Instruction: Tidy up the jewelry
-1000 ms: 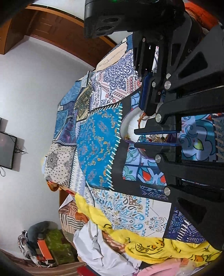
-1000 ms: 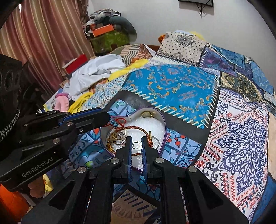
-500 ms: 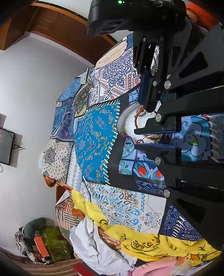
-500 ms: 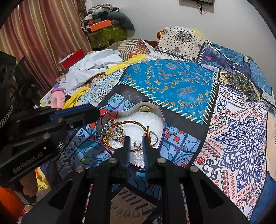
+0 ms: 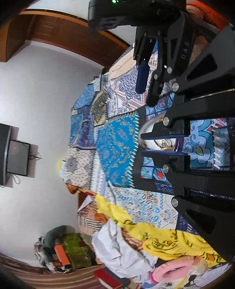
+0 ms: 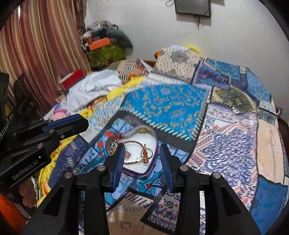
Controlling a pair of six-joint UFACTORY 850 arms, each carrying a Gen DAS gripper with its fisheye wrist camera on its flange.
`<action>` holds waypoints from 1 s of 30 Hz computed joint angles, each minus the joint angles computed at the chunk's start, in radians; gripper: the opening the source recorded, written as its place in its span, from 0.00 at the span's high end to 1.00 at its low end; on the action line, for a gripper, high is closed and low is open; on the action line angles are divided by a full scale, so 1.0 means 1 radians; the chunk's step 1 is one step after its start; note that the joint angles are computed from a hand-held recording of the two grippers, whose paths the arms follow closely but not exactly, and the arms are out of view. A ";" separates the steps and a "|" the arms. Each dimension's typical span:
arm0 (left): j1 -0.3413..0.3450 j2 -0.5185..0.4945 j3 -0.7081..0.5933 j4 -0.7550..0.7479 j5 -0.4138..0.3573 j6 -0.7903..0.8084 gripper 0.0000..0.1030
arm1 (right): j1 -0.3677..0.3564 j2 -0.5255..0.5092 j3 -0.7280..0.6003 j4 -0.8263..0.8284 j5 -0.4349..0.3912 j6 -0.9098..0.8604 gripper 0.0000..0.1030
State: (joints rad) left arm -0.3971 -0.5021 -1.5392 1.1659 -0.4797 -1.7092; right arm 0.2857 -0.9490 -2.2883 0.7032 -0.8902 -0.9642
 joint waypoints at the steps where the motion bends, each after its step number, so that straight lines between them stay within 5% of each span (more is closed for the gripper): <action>1: -0.009 0.008 -0.001 0.020 -0.018 -0.010 0.91 | -0.007 0.024 0.028 0.032 0.013 -0.023 0.65; 11: -0.129 0.112 0.024 0.295 -0.258 -0.171 0.87 | -0.071 0.339 0.407 0.545 0.174 -0.475 0.64; 15: -0.194 0.163 0.054 0.405 -0.373 -0.236 0.71 | -0.105 0.475 0.575 0.861 0.186 -0.746 0.48; 19: -0.246 0.185 0.066 0.461 -0.484 -0.267 0.34 | -0.120 0.566 0.689 1.082 0.176 -0.946 0.38; 22: -0.273 0.196 0.075 0.482 -0.553 -0.294 0.28 | -0.120 0.612 0.755 1.213 0.186 -1.059 0.21; 30: -0.307 0.202 0.089 0.490 -0.663 -0.317 0.05 | -0.101 0.651 0.811 1.277 0.247 -1.133 0.01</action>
